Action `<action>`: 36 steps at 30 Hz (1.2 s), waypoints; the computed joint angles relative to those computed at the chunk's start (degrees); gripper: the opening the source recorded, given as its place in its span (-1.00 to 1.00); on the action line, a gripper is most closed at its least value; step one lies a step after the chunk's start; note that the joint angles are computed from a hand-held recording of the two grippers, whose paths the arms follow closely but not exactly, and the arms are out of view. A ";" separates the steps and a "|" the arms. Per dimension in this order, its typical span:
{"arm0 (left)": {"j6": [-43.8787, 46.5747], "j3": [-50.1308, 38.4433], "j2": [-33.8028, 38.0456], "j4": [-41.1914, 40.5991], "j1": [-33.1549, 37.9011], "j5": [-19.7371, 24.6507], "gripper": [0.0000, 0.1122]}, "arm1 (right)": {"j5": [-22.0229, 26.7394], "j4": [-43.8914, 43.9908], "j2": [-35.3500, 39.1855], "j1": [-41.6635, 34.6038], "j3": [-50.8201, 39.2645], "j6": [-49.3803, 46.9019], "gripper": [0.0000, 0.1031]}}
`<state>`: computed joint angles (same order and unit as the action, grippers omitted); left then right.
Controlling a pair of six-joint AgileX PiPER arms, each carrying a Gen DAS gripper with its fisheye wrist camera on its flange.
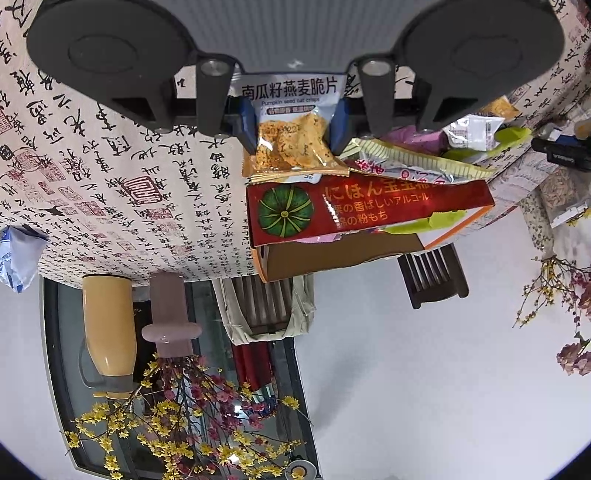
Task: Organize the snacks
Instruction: 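Carry both packets over the orange box and open both grippers to drop them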
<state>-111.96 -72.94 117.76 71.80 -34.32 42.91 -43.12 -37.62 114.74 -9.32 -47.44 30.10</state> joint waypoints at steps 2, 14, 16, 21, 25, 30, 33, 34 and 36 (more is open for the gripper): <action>-2.16 1.35 -1.02 1.74 -0.56 0.07 -0.19 | 0.02 0.13 -0.23 0.09 0.16 -0.17 -0.23; -4.06 -3.68 -3.12 10.54 -5.37 2.71 -0.18 | 0.19 3.16 -2.19 2.16 -1.61 -2.58 -0.23; -2.10 -6.95 -2.00 10.59 -5.75 2.53 -0.18 | 0.54 3.88 -2.37 2.96 -3.04 -2.97 -0.23; 4.11 -16.77 2.16 9.33 -6.24 1.55 -0.18 | 2.31 5.43 -2.04 4.96 -8.02 -3.12 -0.23; 10.30 -25.64 6.43 6.29 -6.31 1.05 -0.18 | 4.39 5.84 -0.93 6.40 -13.17 -2.43 -0.23; 17.70 -36.19 11.60 2.13 -5.73 0.59 -0.18 | 8.13 4.71 1.58 7.92 -20.68 -0.57 -0.23; 23.89 -44.92 16.02 -1.92 -4.96 1.36 -0.18 | 10.55 3.40 3.77 8.64 -25.98 1.59 -0.23; 25.88 -48.07 17.66 -3.29 -4.75 1.85 -0.18 | 11.47 2.90 4.72 8.91 -28.05 2.45 -0.23; 30.49 -55.96 22.03 -6.23 -4.34 3.30 -0.18 | 13.22 2.46 6.65 9.61 -31.81 3.54 -0.23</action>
<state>-81.47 -128.90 139.79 65.57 -38.66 46.22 -29.89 -35.16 121.39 0.29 -79.25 33.64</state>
